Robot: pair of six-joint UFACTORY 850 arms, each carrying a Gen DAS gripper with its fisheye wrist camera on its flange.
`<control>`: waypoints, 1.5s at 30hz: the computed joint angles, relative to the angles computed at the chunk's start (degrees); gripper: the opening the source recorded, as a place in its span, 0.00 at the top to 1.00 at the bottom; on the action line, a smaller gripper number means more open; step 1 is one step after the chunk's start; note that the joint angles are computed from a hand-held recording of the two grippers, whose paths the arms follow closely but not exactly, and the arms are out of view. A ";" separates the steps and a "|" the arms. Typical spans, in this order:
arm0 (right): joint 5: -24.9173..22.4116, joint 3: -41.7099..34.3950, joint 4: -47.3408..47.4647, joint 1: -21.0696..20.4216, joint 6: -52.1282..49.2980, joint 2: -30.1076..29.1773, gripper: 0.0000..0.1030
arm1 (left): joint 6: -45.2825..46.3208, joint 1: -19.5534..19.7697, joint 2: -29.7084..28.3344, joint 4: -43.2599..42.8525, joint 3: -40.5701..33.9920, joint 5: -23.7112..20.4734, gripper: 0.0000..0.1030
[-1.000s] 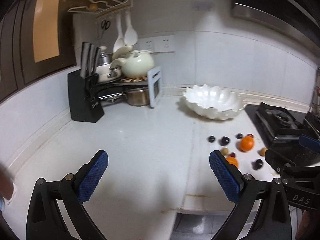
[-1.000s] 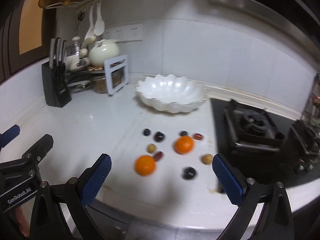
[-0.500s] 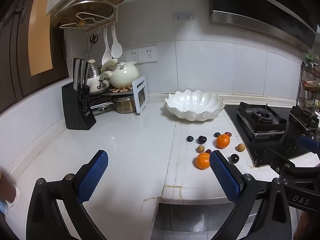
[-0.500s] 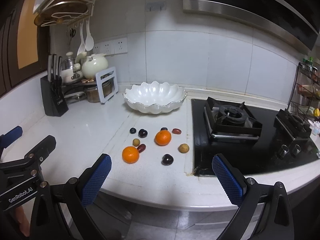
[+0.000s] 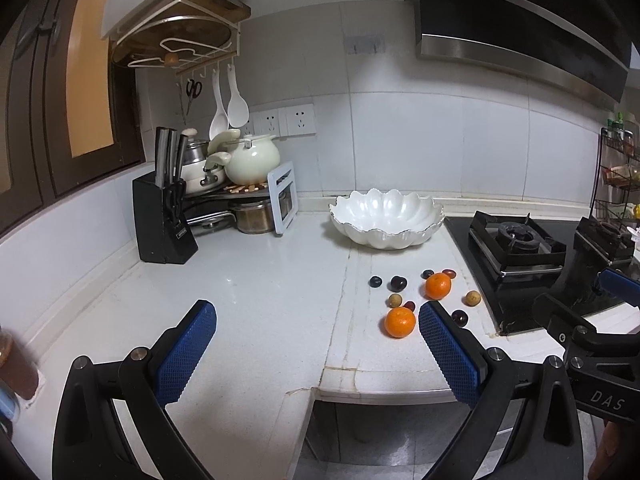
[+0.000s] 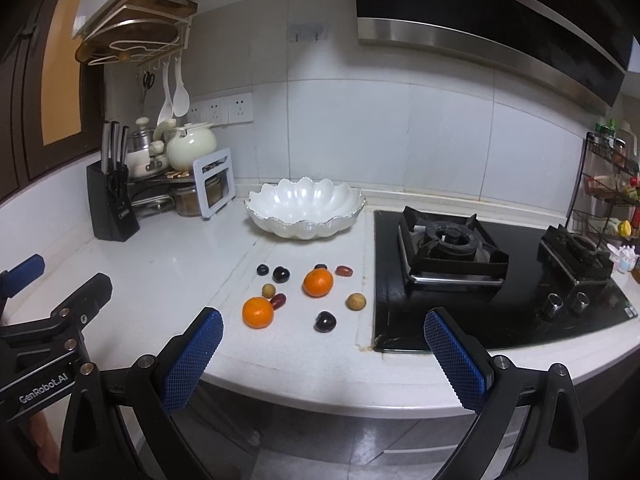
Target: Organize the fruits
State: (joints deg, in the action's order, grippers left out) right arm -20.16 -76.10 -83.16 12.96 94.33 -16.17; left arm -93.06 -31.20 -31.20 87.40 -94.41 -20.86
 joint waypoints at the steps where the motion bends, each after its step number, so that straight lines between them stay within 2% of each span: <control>1: 0.13 0.15 -0.42 -0.06 0.37 0.17 0.01 | -0.48 -0.08 0.17 0.42 0.21 -0.03 0.00; 30: -0.04 4.64 -8.71 -1.15 8.88 3.95 0.01 | -1.68 -2.01 0.88 1.27 0.87 -1.57 0.00; 37: 1.04 3.45 -4.04 -2.03 4.08 2.73 0.01 | 7.04 -1.87 -1.32 -6.92 -1.93 -0.47 0.00; 42: 1.61 1.33 -0.27 -2.69 -0.27 0.52 0.01 | 10.05 -1.76 -3.77 -8.70 -4.80 -0.85 0.00; 45: 1.62 -0.63 3.08 -3.12 -3.71 -1.27 0.01 | 14.59 -1.16 -5.70 -13.37 -7.47 -0.06 0.00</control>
